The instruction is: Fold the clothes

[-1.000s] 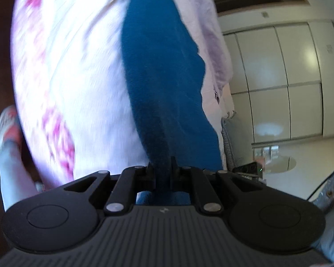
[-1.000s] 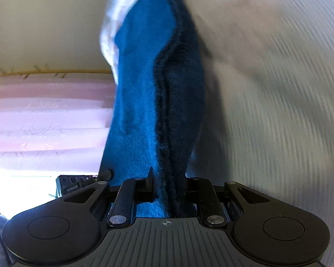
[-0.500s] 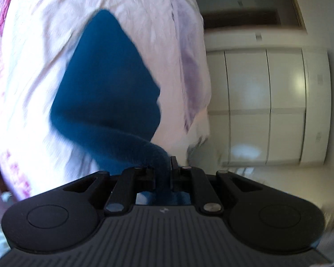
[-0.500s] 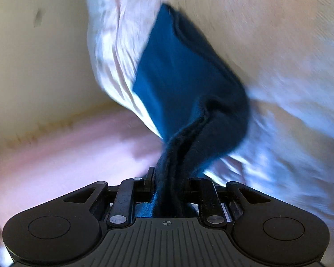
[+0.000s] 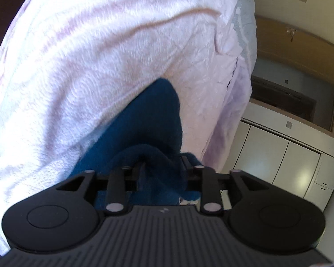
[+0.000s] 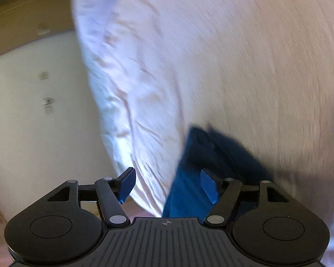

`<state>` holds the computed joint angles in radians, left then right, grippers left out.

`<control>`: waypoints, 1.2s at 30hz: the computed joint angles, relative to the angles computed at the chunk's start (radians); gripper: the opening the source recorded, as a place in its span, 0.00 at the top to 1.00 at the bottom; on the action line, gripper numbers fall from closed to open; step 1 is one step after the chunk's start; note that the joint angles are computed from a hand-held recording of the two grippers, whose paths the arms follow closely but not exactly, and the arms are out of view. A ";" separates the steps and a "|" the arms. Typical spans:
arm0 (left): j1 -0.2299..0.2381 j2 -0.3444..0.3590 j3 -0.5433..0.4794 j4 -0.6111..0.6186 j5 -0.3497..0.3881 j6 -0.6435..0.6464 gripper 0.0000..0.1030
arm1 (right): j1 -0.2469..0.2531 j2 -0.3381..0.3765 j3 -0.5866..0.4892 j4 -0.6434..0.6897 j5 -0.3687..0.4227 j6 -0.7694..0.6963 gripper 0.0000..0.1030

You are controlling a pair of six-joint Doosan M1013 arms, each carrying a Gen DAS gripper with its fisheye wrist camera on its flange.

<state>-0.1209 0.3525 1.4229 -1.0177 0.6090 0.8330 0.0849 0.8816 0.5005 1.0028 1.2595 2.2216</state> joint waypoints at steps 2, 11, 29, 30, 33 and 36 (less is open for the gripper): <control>0.000 -0.001 -0.012 0.062 -0.017 0.002 0.68 | -0.001 0.003 -0.033 -0.039 0.007 -0.149 0.34; -0.037 0.053 -0.223 0.496 0.202 0.489 0.54 | 0.045 0.051 -0.172 -0.207 0.251 -0.773 0.34; -0.034 0.016 -0.097 0.457 0.072 0.533 0.94 | 0.055 -0.018 0.038 -0.172 0.005 -0.972 0.97; -0.038 0.023 -0.105 0.488 0.091 0.495 0.94 | 0.063 -0.005 0.017 -0.209 0.031 -0.958 0.97; -0.043 0.030 -0.106 0.495 0.083 0.449 0.94 | 0.068 0.011 -0.001 -0.217 0.056 -0.920 0.95; -0.041 0.025 -0.098 0.483 0.076 0.436 0.94 | 0.058 0.025 -0.029 -0.182 0.071 -0.909 0.60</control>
<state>-0.1618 0.3779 1.3251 -0.5344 0.6850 1.2690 0.1428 0.9066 0.4714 0.8204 1.3309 1.3128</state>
